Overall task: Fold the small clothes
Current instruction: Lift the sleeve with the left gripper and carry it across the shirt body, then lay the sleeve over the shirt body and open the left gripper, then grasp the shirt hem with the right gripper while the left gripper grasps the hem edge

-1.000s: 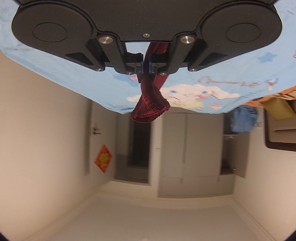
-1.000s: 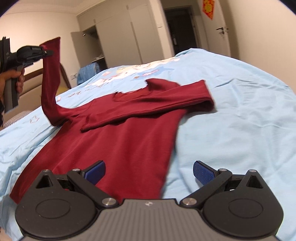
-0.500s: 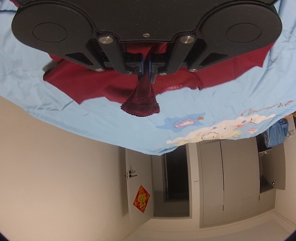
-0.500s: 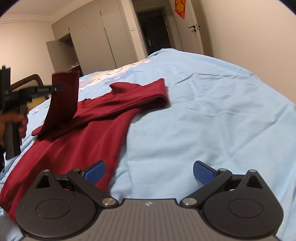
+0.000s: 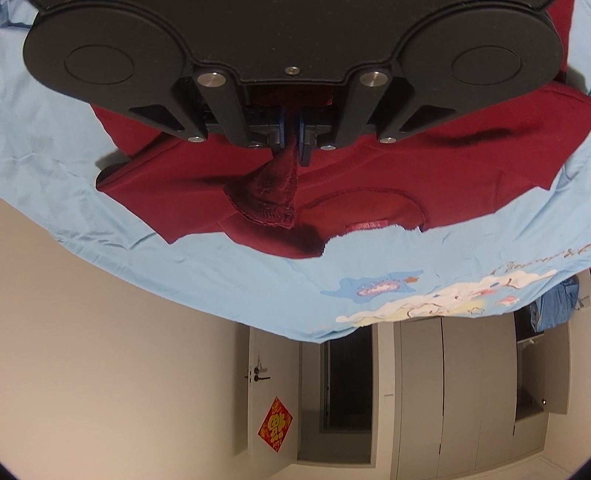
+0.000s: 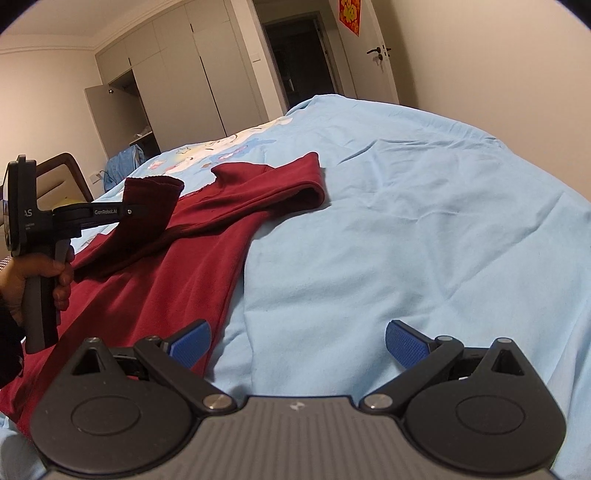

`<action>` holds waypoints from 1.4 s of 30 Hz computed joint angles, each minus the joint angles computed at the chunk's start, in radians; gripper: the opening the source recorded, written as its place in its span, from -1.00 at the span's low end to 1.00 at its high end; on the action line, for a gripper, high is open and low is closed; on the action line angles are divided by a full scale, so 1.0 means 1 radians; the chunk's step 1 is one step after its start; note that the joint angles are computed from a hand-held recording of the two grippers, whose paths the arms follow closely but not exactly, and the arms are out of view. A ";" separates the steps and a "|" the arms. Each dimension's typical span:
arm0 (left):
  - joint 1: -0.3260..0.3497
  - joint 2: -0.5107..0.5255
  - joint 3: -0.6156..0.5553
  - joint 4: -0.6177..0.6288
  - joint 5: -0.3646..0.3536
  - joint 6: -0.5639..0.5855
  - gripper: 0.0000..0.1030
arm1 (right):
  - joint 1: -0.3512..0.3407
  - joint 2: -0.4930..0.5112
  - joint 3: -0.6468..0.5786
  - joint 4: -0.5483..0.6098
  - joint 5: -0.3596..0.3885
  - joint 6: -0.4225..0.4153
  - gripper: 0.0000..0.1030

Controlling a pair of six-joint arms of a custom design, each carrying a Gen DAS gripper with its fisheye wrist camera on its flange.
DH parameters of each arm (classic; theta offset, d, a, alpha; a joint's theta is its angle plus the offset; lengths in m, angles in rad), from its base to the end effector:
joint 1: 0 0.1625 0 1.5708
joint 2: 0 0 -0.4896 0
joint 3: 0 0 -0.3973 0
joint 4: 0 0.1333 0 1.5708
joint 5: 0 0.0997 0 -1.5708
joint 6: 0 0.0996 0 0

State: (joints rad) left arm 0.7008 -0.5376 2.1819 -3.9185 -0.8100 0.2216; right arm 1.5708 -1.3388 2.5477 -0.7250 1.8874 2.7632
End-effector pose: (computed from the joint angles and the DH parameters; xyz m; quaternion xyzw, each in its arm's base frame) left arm -0.2627 -0.4859 0.0265 0.3432 0.8114 -0.4142 0.2285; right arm 0.1023 -0.2906 0.1351 0.0789 -0.8455 0.4761 0.2286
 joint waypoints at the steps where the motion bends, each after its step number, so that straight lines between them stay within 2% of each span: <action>1: 0.001 -0.002 0.004 0.012 -0.003 -0.012 -0.81 | 0.000 -0.001 0.001 0.000 0.000 0.001 1.00; 6: 0.003 -0.016 0.033 0.054 -0.018 -0.070 -0.65 | 0.005 -0.003 -0.004 0.005 0.006 0.004 1.00; 9: 0.004 -0.025 0.055 0.063 -0.024 -0.111 -0.41 | 0.008 0.002 -0.012 0.012 0.005 -0.001 1.00; 11: 0.003 -0.033 0.073 0.064 -0.030 -0.141 -0.17 | 0.010 0.008 -0.018 0.019 0.001 -0.003 1.00; 16: -0.008 -0.059 0.132 0.062 -0.021 -0.212 0.17 | 0.028 0.027 -0.044 0.047 -0.007 -0.012 1.00; 21: -0.035 -0.088 0.209 0.035 0.056 -0.293 0.51 | 0.041 0.051 -0.075 0.085 -0.021 -0.017 1.00; 26: -0.067 -0.110 0.275 0.030 0.206 -0.401 0.84 | 0.050 0.084 -0.120 0.138 -0.043 -0.021 1.00; 30: -0.082 -0.116 0.322 0.013 0.317 -0.467 0.95 | 0.067 0.119 -0.180 0.205 -0.066 -0.023 1.00; 35: -0.071 -0.154 0.368 0.031 0.366 -0.562 0.96 | 0.092 0.177 -0.278 0.286 -0.102 -0.038 1.00; 39: -0.047 -0.189 0.352 0.077 0.443 -0.532 0.97 | 0.116 0.232 -0.369 0.331 -0.117 -0.047 0.99; 42: -0.004 -0.203 0.314 0.044 0.465 -0.403 0.98 | 0.132 0.271 -0.430 0.331 -0.120 -0.071 0.94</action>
